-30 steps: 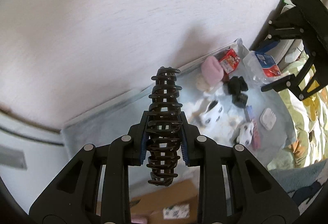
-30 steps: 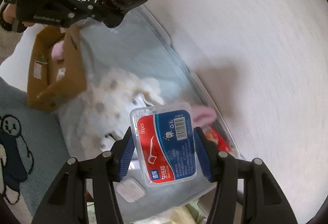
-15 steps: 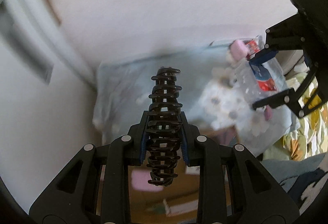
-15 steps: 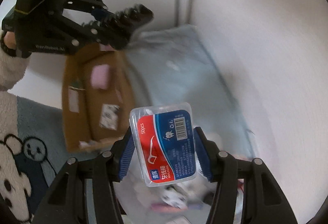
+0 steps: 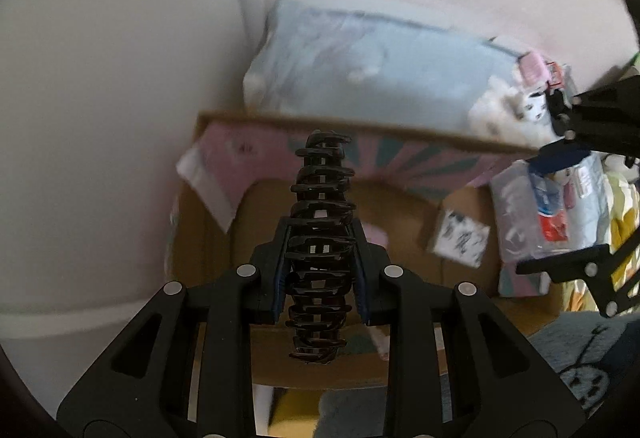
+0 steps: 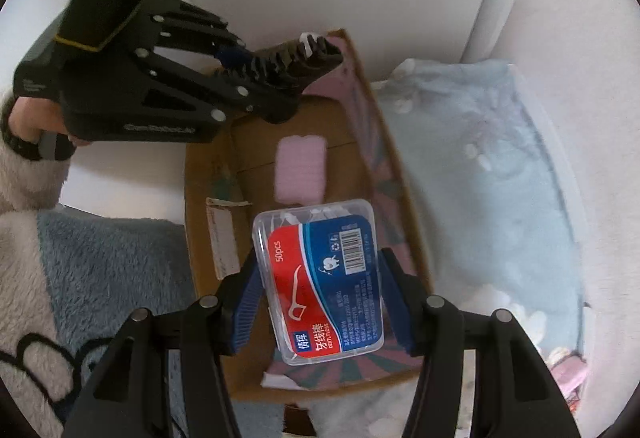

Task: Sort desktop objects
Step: 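Carry clip and floss box to the cardboard box and release both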

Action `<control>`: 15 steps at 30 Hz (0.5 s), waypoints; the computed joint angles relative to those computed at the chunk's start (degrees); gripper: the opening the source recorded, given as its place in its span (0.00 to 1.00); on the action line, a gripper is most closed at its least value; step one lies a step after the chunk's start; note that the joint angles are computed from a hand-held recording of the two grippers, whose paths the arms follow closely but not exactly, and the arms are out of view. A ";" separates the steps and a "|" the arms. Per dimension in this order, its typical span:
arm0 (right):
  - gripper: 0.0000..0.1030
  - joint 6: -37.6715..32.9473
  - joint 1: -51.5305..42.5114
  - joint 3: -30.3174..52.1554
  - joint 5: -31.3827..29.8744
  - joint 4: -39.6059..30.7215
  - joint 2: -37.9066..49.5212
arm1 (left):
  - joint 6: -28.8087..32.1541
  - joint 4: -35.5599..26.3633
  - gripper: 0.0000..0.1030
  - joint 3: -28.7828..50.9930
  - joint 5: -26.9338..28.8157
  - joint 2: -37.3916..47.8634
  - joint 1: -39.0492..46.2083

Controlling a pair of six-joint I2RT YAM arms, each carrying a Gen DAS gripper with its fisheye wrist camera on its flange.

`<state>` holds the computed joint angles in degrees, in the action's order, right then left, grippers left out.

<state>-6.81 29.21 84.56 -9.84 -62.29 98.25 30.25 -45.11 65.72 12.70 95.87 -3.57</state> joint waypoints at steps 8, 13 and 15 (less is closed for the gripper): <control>0.50 2.36 1.65 -0.82 1.07 0.93 0.28 | 1.08 0.58 0.23 -1.44 1.49 1.36 0.39; 0.52 3.34 1.81 0.13 -1.33 0.28 1.52 | 2.02 -2.03 0.43 1.04 -0.14 1.46 -0.46; 0.73 4.33 1.85 -0.22 -2.12 0.85 1.63 | 1.62 0.87 0.98 -0.88 -2.13 -1.05 -1.26</control>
